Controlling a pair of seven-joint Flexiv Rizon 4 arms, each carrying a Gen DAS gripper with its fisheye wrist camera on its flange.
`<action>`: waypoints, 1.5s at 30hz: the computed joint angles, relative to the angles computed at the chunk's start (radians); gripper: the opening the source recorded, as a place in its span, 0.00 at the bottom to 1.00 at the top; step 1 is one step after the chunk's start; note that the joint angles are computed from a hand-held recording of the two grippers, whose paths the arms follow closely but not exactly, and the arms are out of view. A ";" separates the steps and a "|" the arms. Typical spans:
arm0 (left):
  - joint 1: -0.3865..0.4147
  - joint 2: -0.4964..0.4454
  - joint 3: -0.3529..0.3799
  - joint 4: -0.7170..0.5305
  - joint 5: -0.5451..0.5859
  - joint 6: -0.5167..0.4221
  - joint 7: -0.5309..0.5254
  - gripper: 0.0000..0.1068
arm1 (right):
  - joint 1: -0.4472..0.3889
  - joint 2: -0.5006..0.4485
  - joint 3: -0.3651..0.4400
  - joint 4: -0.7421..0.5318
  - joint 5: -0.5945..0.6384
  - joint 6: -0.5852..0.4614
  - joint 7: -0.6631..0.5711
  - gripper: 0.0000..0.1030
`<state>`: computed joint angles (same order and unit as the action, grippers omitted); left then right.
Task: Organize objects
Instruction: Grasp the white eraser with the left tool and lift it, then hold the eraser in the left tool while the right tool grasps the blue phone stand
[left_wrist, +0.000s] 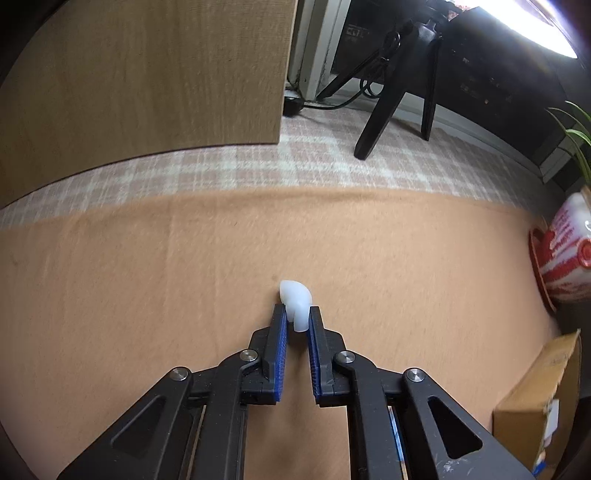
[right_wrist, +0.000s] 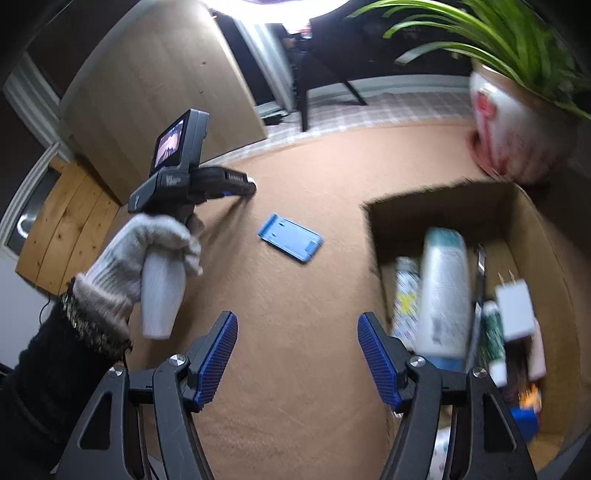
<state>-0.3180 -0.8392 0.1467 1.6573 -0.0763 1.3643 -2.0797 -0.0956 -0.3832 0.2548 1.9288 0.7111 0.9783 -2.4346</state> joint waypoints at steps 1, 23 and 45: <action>0.007 0.010 -0.010 0.022 0.001 0.014 0.004 0.10 | 0.009 -0.010 0.000 -0.011 -0.010 -0.007 0.006 0.62; 0.205 0.201 -0.319 0.573 -0.098 0.411 0.156 0.10 | 0.180 -0.322 -0.001 -0.301 -0.369 -0.032 0.395 0.62; 0.191 0.254 -0.313 0.671 -0.075 0.456 0.129 0.10 | 0.315 -0.273 -0.082 -0.022 -0.661 0.273 0.538 0.43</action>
